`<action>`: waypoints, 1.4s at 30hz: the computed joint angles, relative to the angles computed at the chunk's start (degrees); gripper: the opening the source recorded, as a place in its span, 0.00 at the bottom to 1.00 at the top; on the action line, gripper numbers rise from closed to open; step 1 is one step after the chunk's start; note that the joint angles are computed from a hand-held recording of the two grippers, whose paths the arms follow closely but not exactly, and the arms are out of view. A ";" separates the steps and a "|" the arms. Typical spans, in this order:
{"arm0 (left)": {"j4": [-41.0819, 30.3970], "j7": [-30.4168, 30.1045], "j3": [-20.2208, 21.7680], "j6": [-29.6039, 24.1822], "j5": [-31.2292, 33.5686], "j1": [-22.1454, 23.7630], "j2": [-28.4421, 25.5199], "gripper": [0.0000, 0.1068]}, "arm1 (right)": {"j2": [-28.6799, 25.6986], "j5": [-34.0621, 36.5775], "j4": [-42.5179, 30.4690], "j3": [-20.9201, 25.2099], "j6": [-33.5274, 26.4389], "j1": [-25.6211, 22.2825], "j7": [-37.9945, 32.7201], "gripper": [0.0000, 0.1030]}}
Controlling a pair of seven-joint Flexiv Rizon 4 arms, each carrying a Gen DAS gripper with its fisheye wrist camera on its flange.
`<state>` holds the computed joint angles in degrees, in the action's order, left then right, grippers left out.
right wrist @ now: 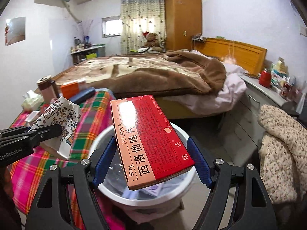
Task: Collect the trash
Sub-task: 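Lift and carry the paper cup and red box over the white bin, then open both tools to drop the cup and box into the bin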
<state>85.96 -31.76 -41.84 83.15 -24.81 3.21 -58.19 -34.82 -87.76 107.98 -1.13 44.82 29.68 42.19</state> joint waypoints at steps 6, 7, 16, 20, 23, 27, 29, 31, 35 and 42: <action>-4.47 -0.89 4.91 -2.91 0.41 -5.55 -1.11 0.19 | -0.32 2.88 1.40 0.27 1.17 -1.15 -0.16 0.75; -5.63 -1.48 6.43 -3.68 0.23 -6.96 -1.35 0.19 | -0.48 3.19 1.44 0.19 1.60 -1.32 -0.21 0.75; -12.81 -3.11 14.52 -7.90 0.02 -14.26 -3.85 0.19 | -1.44 6.47 1.60 -0.44 4.38 -2.06 -3.50 0.75; -16.07 -4.51 17.09 -10.92 -0.01 -16.16 -5.03 0.19 | -1.92 7.44 1.65 -1.07 6.47 -2.59 -4.70 0.75; -16.76 -4.87 17.73 -10.24 -0.17 -16.72 -5.44 0.24 | -2.03 7.91 1.92 -1.39 7.53 -2.75 -4.56 0.76; -16.55 -4.56 16.65 -10.38 -0.90 -15.74 -5.52 0.47 | -1.81 6.97 2.37 -1.84 8.50 -2.66 -2.84 0.76; -15.82 -4.28 16.31 -9.50 -1.10 -15.28 -5.20 0.47 | -1.59 6.90 2.60 -1.75 8.34 -2.49 -2.35 0.76; -14.88 -3.92 15.57 -8.50 -1.30 -14.75 -4.80 0.47 | -1.40 6.94 2.67 -1.71 7.81 -2.25 -2.18 0.76; -12.84 -2.93 13.69 -7.14 -1.85 -13.18 -3.92 0.47 | -1.02 6.17 2.59 -1.69 7.19 -2.15 -1.61 0.76; -8.88 -1.02 9.91 -3.45 -2.18 -9.58 -2.43 0.47 | -0.02 3.95 2.01 -1.19 4.74 -1.53 -0.22 0.76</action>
